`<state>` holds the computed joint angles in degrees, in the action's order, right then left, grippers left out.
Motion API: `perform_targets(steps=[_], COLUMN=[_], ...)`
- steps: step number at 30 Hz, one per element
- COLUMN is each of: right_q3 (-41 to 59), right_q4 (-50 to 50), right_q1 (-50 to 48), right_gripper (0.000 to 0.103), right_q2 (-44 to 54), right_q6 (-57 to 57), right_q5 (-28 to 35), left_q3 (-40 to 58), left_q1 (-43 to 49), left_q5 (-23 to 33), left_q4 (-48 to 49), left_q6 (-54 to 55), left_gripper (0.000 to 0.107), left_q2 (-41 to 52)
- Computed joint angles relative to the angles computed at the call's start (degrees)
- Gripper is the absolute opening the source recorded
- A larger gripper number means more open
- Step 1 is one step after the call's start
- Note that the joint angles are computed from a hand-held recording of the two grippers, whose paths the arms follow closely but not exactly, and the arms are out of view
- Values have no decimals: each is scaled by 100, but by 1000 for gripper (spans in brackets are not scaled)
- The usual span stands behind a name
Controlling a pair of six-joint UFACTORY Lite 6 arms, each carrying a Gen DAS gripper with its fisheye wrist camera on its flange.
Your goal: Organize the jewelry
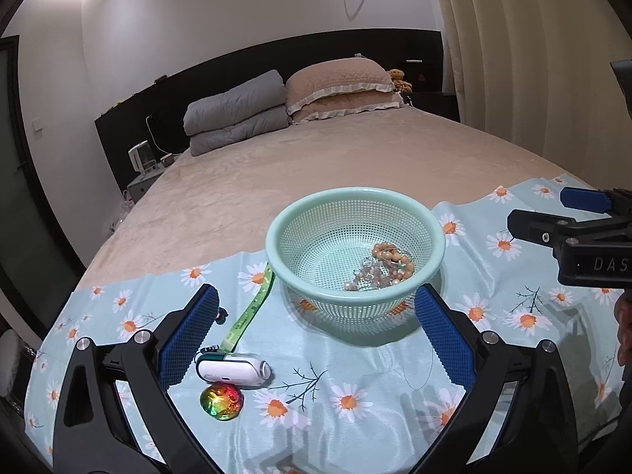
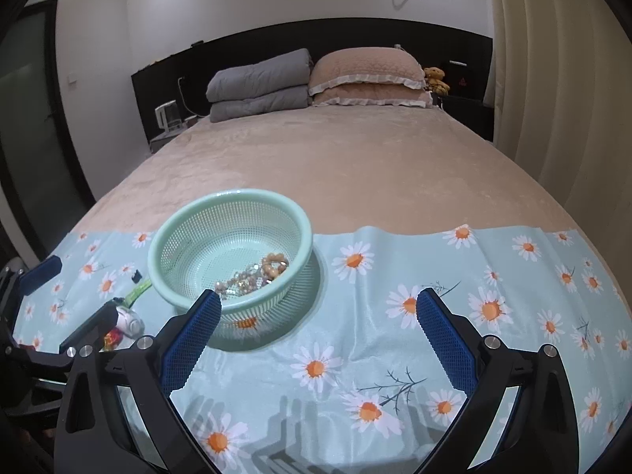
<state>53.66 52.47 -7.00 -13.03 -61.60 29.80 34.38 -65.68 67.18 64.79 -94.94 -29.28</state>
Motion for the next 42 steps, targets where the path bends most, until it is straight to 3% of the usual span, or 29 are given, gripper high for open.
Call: perform_targets(steps=[12, 14, 16, 20, 22, 24, 26, 27, 28, 29, 31, 34, 37, 42], right_q3=[-24, 250, 635, 1090, 1284, 1457, 1593, 1701, 1802, 1873, 2002, 2074, 1849, 1797], right_q4=[29, 52, 207, -251, -385, -314, -246, -289, -226, 36, 389, 568, 449, 58], right_q1=[101, 204, 265, 750, 935, 1005, 1040, 1032, 989, 914, 804, 784, 940, 972], right_gripper=[95, 95, 95, 94, 93, 93, 86, 66, 57, 57, 46, 30, 30, 30], right_q2=[319, 681, 1157, 1787, 2095, 2389, 2639, 2775, 2919, 3057, 3302, 3440, 3185, 2984], right_q6=[-41, 160, 216, 936, 1106, 1058, 1022, 1084, 1081, 907, 593, 345, 333, 671], right_q5=[-254, -161, 118, -214, -299, -273, -304, -276, -213, -88, 209, 542, 326, 385], left_q3=[-196, -212, -138, -44, -47, 47, 204, 246, 287, 301, 235, 330, 432, 433], left_q1=[613, 1160, 2130, 3522, 4285, 4819, 5198, 5317, 5392, 5440, 5448, 5212, 4819, 4708], left_q5=[-514, -1025, -1926, -3001, -3977, -4616, -5116, -5345, -5543, -5696, -5878, -5689, -5230, -4932], left_q4=[-33, -47, -272, -293, -610, -714, -1098, -1191, -1231, -1176, -560, -409, -429, -1475], left_q6=[202, 461, 956, 1135, 1612, 1839, 2276, 2416, 2506, 2478, 1924, 1950, 2079, 3045], left_gripper=[97, 97, 97, 97, 97, 97, 96, 96, 96, 95, 84, 69, 54, 53], left_q2=[-199, -295, -277, 201, 523, 992, 1421, 1547, 1672, 1777, 1939, 2113, 2151, 1848])
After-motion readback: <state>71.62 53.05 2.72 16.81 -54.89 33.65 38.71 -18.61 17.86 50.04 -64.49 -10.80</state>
